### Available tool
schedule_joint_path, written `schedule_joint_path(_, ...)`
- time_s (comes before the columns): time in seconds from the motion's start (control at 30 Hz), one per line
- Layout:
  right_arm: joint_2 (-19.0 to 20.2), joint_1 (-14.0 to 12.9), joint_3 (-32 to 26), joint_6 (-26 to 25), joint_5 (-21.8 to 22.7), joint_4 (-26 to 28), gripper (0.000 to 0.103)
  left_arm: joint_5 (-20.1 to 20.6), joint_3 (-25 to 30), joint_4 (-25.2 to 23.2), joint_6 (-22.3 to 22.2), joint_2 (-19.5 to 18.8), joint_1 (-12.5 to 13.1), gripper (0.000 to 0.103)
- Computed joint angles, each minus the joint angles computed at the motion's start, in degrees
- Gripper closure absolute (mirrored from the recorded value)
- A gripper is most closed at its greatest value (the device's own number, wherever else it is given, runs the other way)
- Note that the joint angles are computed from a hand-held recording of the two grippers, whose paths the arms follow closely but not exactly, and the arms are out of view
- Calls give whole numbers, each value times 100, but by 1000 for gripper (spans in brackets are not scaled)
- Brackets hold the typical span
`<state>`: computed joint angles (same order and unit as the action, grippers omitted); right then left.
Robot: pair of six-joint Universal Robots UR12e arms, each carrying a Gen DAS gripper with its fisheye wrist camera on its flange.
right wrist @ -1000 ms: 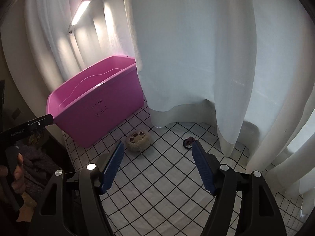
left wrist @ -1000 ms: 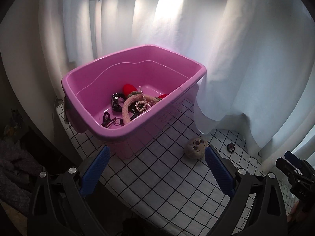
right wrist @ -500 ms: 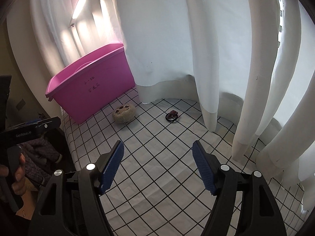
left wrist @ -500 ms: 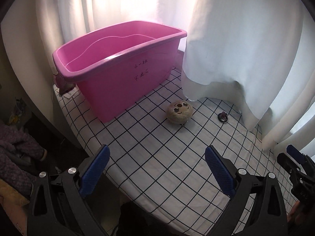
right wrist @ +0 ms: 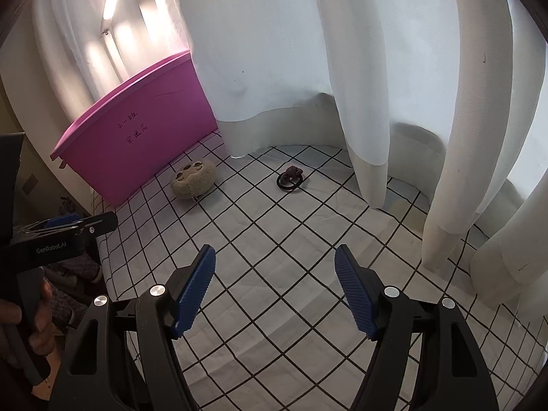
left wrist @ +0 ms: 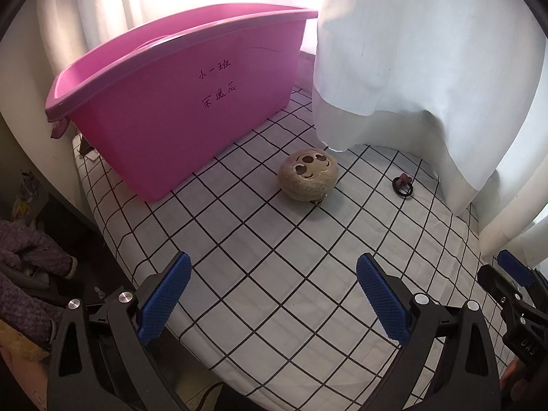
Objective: Organize jewelry
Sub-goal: 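Move both open tools back over the last table items, then grasp the plush sloth purse with the left tool while the right tool grasps the scrunchie hair tie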
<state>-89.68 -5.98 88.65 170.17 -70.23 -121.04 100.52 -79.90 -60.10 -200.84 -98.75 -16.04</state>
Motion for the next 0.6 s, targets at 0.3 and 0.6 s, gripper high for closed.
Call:
schedule_joint_path(0.3,484,234,-222,265,-291,-293,34,-90,187,222,143,-421,75,8)
schedule_joint_path(0.6,936,354,-546,376,-597,-357,34,-282,453,448,507,-778,158,8)
